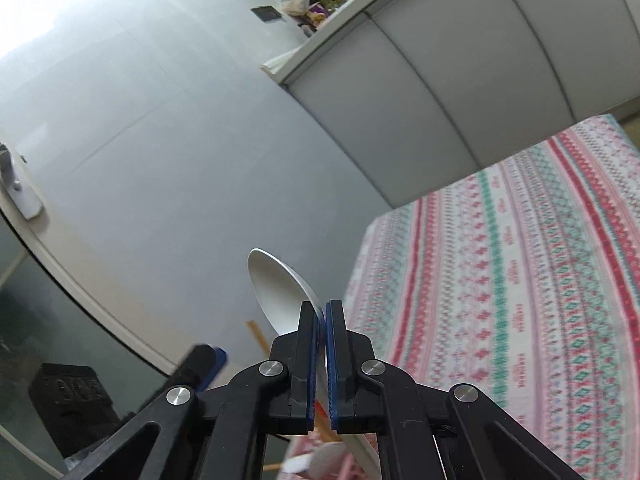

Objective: Organize utensils
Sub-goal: 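Carry both spoons up to the pink basket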

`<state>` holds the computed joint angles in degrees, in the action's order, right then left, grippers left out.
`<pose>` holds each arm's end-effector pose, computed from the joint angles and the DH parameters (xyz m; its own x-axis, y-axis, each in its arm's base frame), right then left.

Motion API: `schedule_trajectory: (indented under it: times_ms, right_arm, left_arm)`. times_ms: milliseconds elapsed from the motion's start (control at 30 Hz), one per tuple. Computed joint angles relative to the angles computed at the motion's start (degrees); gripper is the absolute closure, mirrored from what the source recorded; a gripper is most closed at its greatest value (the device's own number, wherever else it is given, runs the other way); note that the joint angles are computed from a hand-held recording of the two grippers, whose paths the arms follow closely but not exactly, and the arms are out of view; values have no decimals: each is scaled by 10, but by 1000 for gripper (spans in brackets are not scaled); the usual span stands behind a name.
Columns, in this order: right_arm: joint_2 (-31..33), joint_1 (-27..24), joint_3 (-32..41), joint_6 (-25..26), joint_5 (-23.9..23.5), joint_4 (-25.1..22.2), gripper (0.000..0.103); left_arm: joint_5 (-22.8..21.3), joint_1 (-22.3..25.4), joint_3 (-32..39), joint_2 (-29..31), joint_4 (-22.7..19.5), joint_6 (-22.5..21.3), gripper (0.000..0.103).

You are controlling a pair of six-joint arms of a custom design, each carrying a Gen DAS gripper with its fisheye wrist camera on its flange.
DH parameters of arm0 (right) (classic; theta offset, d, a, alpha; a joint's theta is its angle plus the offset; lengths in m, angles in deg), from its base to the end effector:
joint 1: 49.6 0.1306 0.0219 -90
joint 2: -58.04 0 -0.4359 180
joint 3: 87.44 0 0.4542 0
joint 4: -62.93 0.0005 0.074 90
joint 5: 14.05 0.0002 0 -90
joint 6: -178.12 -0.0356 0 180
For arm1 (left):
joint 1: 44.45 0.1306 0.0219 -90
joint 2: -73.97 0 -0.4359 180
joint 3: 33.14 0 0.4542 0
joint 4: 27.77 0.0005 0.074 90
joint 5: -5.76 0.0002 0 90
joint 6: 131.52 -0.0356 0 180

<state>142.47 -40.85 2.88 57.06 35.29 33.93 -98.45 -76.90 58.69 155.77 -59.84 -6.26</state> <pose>0.5147 0.1022 0.5712 -0.6974 0.2886 -0.6559 -0.4061 0.5950 0.6936 0.4327 -0.2653 0.6002 -0.4480 -0.3783 -0.8100 0.0851 0.8839 -0.4599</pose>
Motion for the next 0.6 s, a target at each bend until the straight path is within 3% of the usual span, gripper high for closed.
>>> schedule_trajectory:
  times_ms: [200, 300, 400, 467, 600]
  right_arm:
    - [-3, 27, -7, -72, -12, 77, 100]
    - [7, 50, 0, -86, -12, 95, 100]
    - [19, 81, 28, -20, 24, 26, 100]
    - [27, 102, 59, 64, 83, -41, 100]
    - [58, 147, 138, 298, 216, -186, 100]
  left_arm:
    - [-24, 12, 42, -11, -160, 40, 44]
    - [-34, 20, 68, -3, -272, 57, 44]
    - [-42, 26, 64, -5, -328, 58, 44]
    - [-37, 35, 60, -7, -350, 63, 44]
    - [-4, 58, 45, -11, -362, 80, 44]
